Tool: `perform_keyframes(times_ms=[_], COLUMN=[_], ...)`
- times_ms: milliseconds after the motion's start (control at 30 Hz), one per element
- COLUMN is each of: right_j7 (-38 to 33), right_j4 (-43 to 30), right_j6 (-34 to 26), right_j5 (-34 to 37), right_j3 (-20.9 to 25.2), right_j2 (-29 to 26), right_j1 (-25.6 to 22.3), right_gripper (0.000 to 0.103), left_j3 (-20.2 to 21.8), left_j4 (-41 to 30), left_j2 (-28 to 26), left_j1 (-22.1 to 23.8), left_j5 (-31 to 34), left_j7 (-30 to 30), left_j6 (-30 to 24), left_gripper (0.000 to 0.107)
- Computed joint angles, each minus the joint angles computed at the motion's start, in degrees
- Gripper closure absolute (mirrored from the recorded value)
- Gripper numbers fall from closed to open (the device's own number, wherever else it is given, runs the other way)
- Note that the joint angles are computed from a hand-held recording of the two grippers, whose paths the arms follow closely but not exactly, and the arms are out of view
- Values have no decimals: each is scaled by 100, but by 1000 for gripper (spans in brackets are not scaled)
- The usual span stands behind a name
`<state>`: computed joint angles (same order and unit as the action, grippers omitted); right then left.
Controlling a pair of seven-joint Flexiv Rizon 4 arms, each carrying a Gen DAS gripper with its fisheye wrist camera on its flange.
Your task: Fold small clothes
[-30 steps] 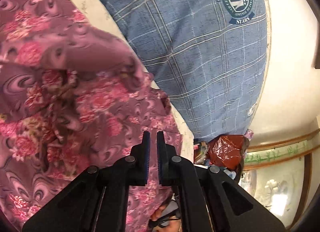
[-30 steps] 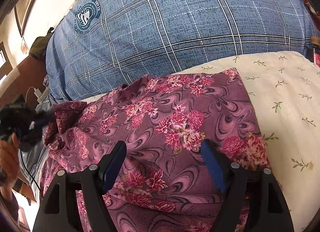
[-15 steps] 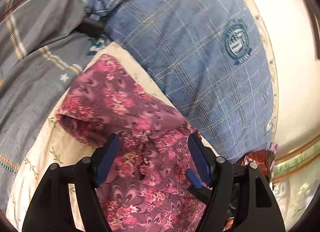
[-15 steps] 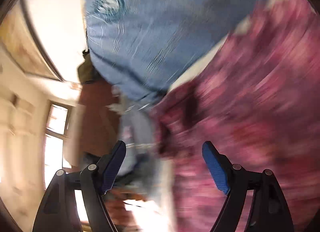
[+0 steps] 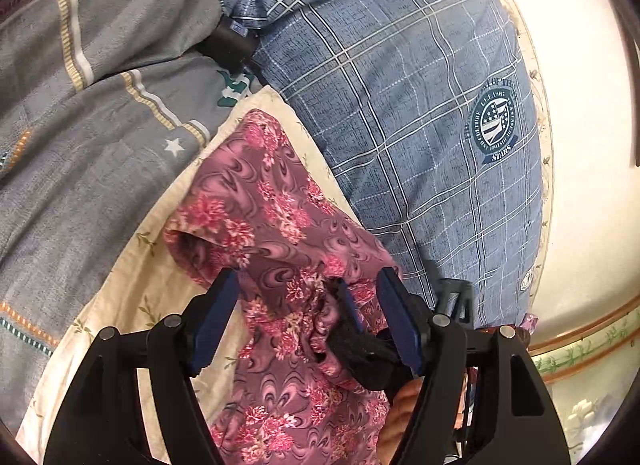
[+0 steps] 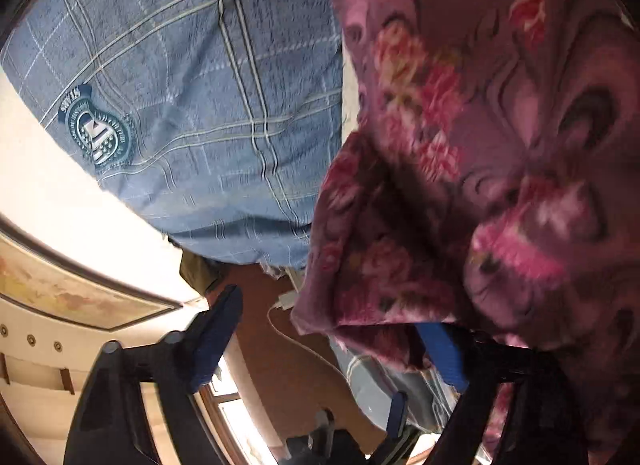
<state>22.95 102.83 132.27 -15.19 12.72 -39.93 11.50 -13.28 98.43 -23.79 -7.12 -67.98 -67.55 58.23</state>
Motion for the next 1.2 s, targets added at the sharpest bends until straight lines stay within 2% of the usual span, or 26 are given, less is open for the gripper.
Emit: perform_keyframes(times_ms=[33, 67, 100, 233, 300, 433, 533, 567, 600, 667, 700, 733, 767, 800, 833, 867, 933, 967, 1033, 1067, 1100, 1133, 1167, 1200], right_j7=[-98, -263, -436, -1231, -1779, -2817, -3789, -3788, -3414, -2042, -1580, -1357, -1384, -1675, -1975, -2157, -2100, -2000, -1680, -1471, -1208, -1306, -1778, -2623], right_j4=[41, 83, 126, 507, 903, 1888, 2646, 2937, 3137, 3577, 3740, 3866, 4008, 4112, 4169, 4166, 4119, 4029, 3833, 3754, 3659, 3584, 3509, 3480], right_j6=[-73, -153, -185, -438, -520, -1042, -1929, -2246, -2338, -2145, -1931, -1578, -1173, -984, -618, -287, 205, 259, -241, -494, -606, -625, -776, -1067], right_j5=[18, -69, -243, -497, -579, -727, -561, -813, -1373, -3086, -3492, -3525, -3185, -2472, -1596, -1094, -945, -1022, -1131, -1234, -1548, -1583, -1355, -753], right_j3=[-78, -163, -204, -387, -489, -616, -760, -820, -999, -1485, -1616, -1560, -1461, -1287, -1152, -1034, -969, -949, -915, -899, -881, -857, -885, -906], right_j2=[67, 143, 212, 772, 1239, 2406, 3408, 3730, 3892, 4046, 4038, 3966, 3869, 3815, 3671, 3501, 3196, 3081, 3070, 3082, 3062, 3050, 3197, 3479], right_j1=[47, 59, 9, -94, -198, -503, -593, -743, -845, -1211, -1362, -1570, -1688, -1645, -1491, -1433, -1509, -1578, -1664, -1747, -1924, -1971, -1858, -1585], right_gripper=[56, 81, 96, 98, 98, 98, 98, 98, 96, 92, 91, 89, 76, 53, 45, 40, 38, 40, 44, 55, 80, 97, 96, 96], left_j3=[11, 8, -8, -64, -91, -133, -128, -110, -88, -64, -61, -83, -112, -169, -206, -266, -282, -232, -35, 54, 109, 103, 61, -13], left_j4=[-8, -16, -23, -33, -38, -39, -37, -48, -74, -143, -176, -203, -222, -218, -206, -159, -129, -183, -413, -548, -656, -713, -702, -605], left_j2=[-11, -20, -26, 2, 8, -26, -80, -112, -143, -218, -239, -249, -247, -216, -187, -115, -41, -58, -213, -307, -384, -418, -408, -358], left_j1=[-3, 3, 11, -21, -47, -131, -277, -333, -370, -430, -443, -447, -440, -425, -410, -410, -448, -498, -628, -664, -674, -647, -601, -543], left_j5=[28, 29, -1, -141, -185, -195, 0, 160, 318, 628, 750, 805, 820, 744, 673, 516, 425, 586, 1262, 1615, 1892, 2030, 2066, 2002], left_j7=[-48, -74, -77, 21, 81, 79, 25, -47, -153, -380, -483, -532, -572, -575, -541, -434, -247, -275, -714, -993, -1233, -1358, -1376, -1259], left_j6=[-5, -24, -42, -50, -130, -389, -461, -477, -495, -527, -535, -519, -511, -506, -498, -438, -372, -370, -407, -472, -552, -607, -602, -517], left_gripper=[37, 37, 37, 37, 37, 37, 37, 35, 35, 35, 35, 35, 35, 35, 35, 35, 34, 32, 32, 33, 42, 48, 54, 55])
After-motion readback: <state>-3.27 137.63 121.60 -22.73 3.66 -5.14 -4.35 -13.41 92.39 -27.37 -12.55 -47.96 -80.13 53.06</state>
